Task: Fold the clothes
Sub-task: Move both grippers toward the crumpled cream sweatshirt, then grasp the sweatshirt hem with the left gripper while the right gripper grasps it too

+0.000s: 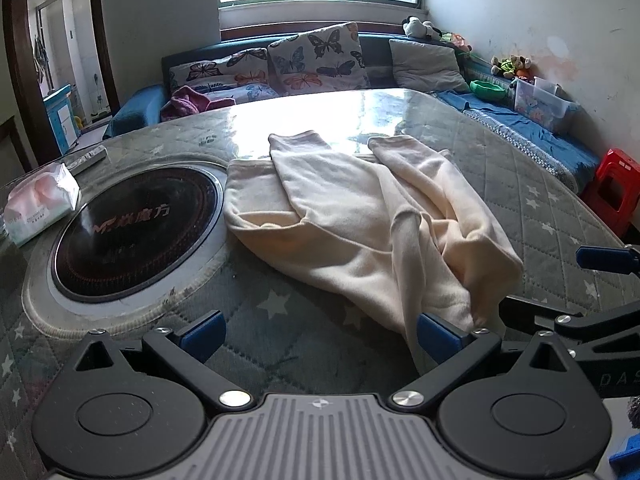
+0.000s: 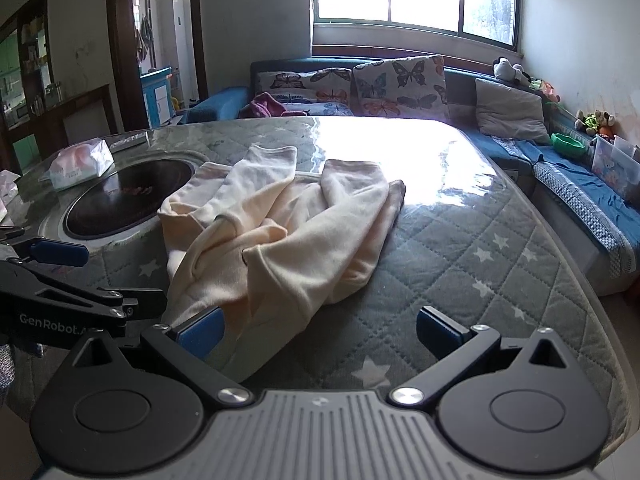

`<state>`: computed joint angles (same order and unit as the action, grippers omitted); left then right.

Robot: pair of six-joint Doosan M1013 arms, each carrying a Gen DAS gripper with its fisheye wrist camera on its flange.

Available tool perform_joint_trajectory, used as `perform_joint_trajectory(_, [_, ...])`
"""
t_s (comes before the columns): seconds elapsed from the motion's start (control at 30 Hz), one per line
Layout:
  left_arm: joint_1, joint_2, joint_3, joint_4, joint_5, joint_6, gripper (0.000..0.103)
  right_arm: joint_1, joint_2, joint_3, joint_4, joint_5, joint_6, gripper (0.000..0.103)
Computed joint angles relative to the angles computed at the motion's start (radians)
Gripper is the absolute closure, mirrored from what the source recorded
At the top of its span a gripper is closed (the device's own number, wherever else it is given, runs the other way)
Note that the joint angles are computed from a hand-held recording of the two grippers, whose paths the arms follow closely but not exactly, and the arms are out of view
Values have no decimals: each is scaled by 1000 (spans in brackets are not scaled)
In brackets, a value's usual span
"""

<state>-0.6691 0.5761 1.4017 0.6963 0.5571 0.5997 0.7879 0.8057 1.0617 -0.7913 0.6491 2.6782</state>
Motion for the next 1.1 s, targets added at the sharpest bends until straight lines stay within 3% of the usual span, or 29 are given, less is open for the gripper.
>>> perform_joint_trajectory(0.57, [38,51,-103,-9,-4,34,2,-53,32,-82,63,-45,-56,2])
perform_joint_trajectory(0.77, [55,102,-191,-82,-1,121,16,-87,74,-156,161,-34,-145,9])
perform_joint_trajectory(0.9, [65,140,-256,-151,-4,209,22,-113,112,-223,259,-9,-232,21])
perform_joint_trajectory(1.1, [86,208,-372,-351,7,402,28,-150,164,-311,357,-2,-317,40])
